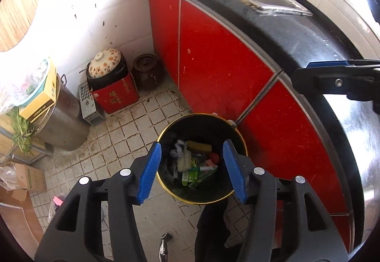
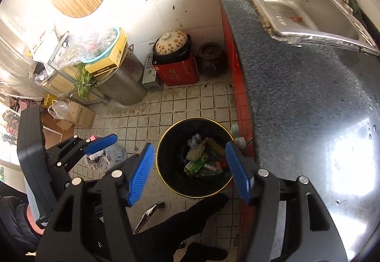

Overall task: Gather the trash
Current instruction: 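Return both tools to the countertop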

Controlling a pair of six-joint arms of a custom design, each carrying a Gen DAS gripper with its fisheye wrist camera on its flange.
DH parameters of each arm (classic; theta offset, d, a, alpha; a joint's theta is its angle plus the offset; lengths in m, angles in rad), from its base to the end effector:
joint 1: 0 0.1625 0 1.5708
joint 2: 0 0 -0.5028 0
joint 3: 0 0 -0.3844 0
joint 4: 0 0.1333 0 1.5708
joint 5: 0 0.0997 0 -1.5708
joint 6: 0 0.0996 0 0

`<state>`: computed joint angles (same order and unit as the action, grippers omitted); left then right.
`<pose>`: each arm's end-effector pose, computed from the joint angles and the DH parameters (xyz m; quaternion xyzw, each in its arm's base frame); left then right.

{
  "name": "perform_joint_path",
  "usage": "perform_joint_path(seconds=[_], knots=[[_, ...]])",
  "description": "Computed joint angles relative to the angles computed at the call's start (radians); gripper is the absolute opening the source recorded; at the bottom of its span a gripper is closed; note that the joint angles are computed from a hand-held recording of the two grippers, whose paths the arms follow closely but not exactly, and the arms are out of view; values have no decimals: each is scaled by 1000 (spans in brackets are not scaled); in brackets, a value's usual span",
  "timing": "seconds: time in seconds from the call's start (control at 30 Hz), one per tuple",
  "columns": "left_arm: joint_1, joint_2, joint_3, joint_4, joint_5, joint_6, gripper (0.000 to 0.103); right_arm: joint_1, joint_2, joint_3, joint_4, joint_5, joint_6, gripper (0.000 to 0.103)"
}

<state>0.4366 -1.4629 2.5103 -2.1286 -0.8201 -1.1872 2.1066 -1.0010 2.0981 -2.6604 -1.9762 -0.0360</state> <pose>-0.1868 -0.3092 0.2183 0.0649 0.9047 -0.2363 0.3486 0.3594 -0.4211 0.1515 0.2770 -0.9395 0.0462 0.1960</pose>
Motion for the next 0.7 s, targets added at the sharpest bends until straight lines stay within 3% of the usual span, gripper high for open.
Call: perform_joint_path(seconds=[0.1, 0.2, 0.37, 0.53, 0.6, 0.7], knots=[[-24, 15, -21, 1, 13, 16, 62, 6, -56, 22, -7, -8, 12, 62], [-55, 54, -52, -24, 35, 63, 78, 14, -136, 55, -20, -34, 44, 69], [-97, 184, -106, -237, 26, 291, 84, 15, -341, 136, -15, -127, 136, 72], [-139, 369, -195, -501, -70, 624, 84, 25, -603, 216, 77, -303, 297, 72], [-162, 452, -246, -592, -143, 761, 84, 36, -723, 238, 163, -393, 387, 72], [-201, 557, -321, -680, -251, 915, 84, 74, -909, 246, 384, -535, 592, 73]])
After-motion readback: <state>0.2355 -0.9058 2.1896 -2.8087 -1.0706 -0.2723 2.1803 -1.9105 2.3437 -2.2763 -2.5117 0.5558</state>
